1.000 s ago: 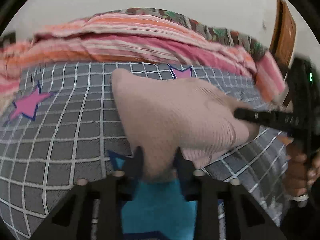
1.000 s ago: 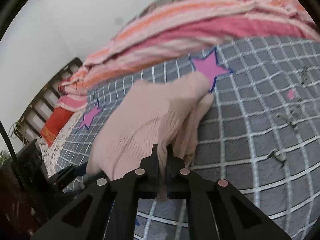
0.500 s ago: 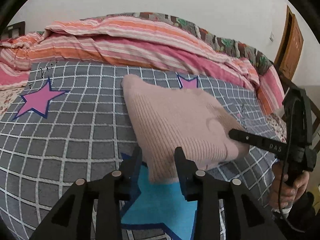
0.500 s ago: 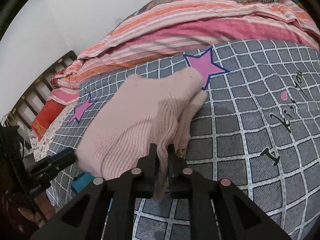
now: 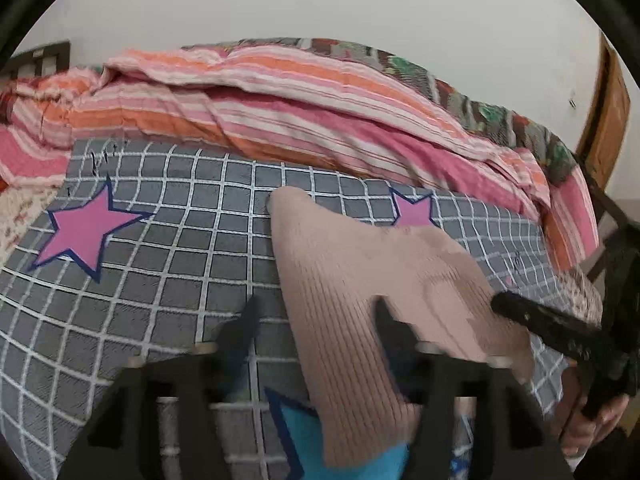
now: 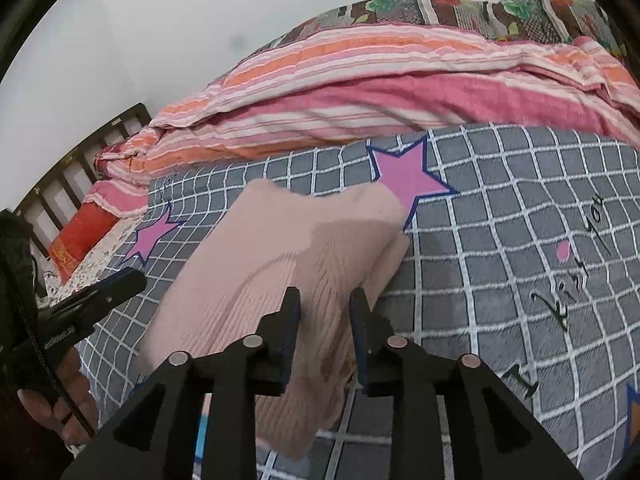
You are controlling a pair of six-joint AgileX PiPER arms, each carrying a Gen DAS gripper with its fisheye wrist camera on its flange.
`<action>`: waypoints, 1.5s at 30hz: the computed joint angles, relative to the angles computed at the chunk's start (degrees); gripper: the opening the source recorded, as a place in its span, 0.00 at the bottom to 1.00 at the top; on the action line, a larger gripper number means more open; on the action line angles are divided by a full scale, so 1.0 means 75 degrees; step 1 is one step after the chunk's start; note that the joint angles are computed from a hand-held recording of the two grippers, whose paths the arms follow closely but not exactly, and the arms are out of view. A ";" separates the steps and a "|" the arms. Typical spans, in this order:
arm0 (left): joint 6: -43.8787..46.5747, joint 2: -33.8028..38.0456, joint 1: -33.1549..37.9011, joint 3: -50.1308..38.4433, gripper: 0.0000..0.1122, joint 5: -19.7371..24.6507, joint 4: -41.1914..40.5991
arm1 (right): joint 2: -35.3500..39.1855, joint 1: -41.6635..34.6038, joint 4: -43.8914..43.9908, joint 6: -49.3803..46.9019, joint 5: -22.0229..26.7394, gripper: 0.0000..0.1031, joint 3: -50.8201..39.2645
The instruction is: Fold small clothes
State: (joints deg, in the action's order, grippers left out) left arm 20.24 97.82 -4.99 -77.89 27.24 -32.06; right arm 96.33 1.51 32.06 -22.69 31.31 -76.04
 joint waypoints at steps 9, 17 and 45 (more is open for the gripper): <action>-0.0690 0.1797 0.0176 -0.2019 0.59 0.1200 -0.0152 | 0.1298 -0.0041 0.0143 0.0150 0.0522 0.24 -0.1306; 0.0208 0.1905 0.0201 -0.1985 0.52 0.1143 -0.0883 | 0.1383 -0.0089 0.0087 0.0027 -0.0142 0.13 -0.0980; -0.1438 0.4009 -0.0264 -0.5572 0.23 0.2445 0.1449 | 0.1262 -0.0509 0.1057 -0.0986 -0.0002 0.30 -0.0789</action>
State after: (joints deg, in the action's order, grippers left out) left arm 9.46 127.89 -6.97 -119.68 45.58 -21.19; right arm 105.79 -2.31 39.99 -30.08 31.29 -81.95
